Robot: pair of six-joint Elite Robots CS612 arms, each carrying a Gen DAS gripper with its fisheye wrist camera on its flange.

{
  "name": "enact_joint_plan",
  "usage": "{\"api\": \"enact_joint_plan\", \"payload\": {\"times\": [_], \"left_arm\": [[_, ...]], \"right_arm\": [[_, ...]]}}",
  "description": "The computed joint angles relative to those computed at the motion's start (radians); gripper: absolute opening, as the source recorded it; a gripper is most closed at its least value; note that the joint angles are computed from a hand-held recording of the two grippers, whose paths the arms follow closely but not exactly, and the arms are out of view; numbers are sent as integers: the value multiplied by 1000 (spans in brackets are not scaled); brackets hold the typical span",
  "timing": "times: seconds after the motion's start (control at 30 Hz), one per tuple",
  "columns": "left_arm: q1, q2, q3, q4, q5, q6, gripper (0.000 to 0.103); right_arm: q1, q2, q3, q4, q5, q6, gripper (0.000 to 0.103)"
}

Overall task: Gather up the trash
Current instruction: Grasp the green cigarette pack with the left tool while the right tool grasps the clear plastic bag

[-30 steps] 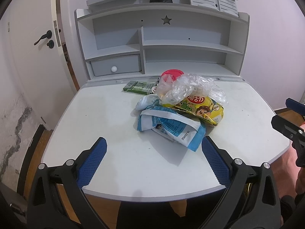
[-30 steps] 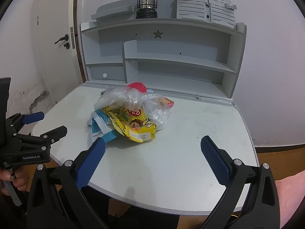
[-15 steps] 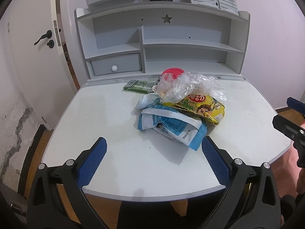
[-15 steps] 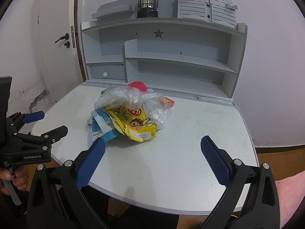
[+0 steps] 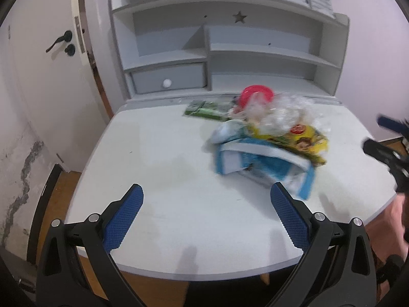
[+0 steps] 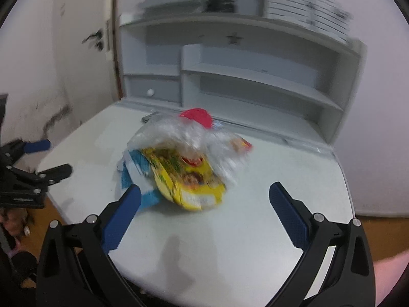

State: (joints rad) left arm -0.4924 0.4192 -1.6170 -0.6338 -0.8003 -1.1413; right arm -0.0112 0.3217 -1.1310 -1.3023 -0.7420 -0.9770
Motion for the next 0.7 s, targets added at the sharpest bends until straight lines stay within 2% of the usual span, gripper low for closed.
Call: {"api": "enact_joint_plan", "payload": {"times": [0.1, 0.23, 0.27, 0.3, 0.37, 0.4, 0.47, 0.57, 0.63, 0.7], "left_arm": [[19, 16, -32, -7, -48, 14, 97], [55, 31, -53, -18, -116, 18, 97], [63, 34, -53, -32, -130, 29, 97], [79, 38, -53, -56, -152, 54, 97], [101, 36, -40, -74, -171, 87, 97], [118, 29, -22, -80, -168, 110, 97], [140, 23, 4, -113, -157, 162, 97], [186, 5, 70, -204, -172, 297, 97], [226, -4, 125, -299, -222, 468, 97], [260, -14, 179, -379, -292, 676, 97]], "right_arm": [[55, -20, 61, -69, -89, -104, 97], [103, -32, 125, -168, -158, -164, 96], [111, -37, 140, -175, -164, -175, 93], [119, -44, 156, -176, -171, -191, 77], [131, -57, 180, -174, -190, -226, 37], [129, -65, 190, -174, -173, -214, 37], [113, -95, 228, -146, -78, -179, 36], [85, -137, 279, -125, 28, -114, 36], [68, -177, 338, -78, 65, -101, 36], [56, -215, 396, -26, 57, -116, 37]]}}
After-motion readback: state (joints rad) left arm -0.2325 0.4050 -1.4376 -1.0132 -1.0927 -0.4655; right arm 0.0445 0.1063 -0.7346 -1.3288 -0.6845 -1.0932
